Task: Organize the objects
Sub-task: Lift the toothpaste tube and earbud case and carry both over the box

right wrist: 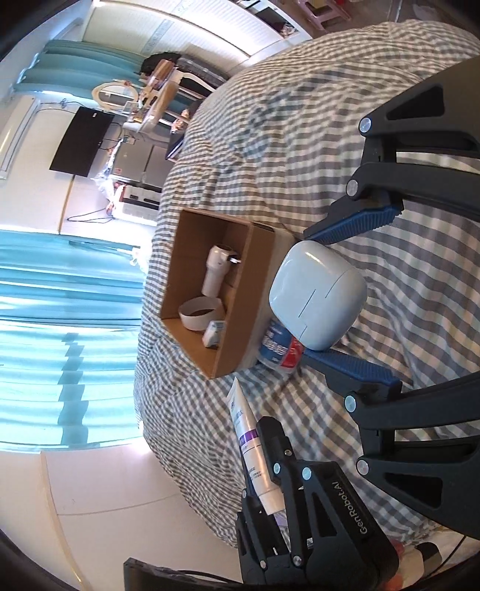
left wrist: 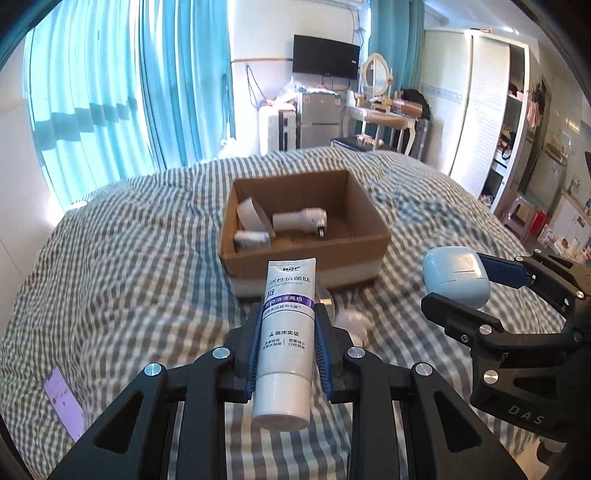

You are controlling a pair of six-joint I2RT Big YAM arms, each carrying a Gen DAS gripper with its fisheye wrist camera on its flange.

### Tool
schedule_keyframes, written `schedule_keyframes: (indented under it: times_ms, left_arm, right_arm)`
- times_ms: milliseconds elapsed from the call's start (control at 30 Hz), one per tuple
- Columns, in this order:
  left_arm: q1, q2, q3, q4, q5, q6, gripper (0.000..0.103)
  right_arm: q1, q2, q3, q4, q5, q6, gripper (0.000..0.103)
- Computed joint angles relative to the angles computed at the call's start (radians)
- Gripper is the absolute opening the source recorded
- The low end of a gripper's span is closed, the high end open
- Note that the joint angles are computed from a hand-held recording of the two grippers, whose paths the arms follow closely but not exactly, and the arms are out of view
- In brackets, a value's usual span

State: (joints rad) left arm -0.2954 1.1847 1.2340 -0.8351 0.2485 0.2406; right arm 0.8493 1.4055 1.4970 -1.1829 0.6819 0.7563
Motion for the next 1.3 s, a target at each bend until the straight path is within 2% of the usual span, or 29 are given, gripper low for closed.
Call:
schedule_keyframes:
  times_ms: [433, 767, 1000, 1300]
  left_arm:
    - [-0.032, 0.177, 0.211, 0.015, -0.031, -0.049, 0.026]
    - [-0.072, 0.363, 0.408, -0.012, -0.072, -0.071, 0.026]
    - [-0.094, 0.497, 0.547, -0.04, -0.082, -0.081, 0.026]
    - [-0.109, 0.648, 0.662, -0.062, -0.072, -0.045, 0.026]
  right_arm:
    - [-0.118, 0.063, 0.127, 0.067, -0.023, -0.176, 0.058]
    - [-0.256, 0.129, 0.202, 0.141, -0.109, -0.275, 0.058]
    - [-0.35, 0.198, 0.27, 0.161, -0.17, -0.32, 0.058]
    - [-0.446, 0.297, 0.316, 0.172, -0.249, -0.375, 0.058]
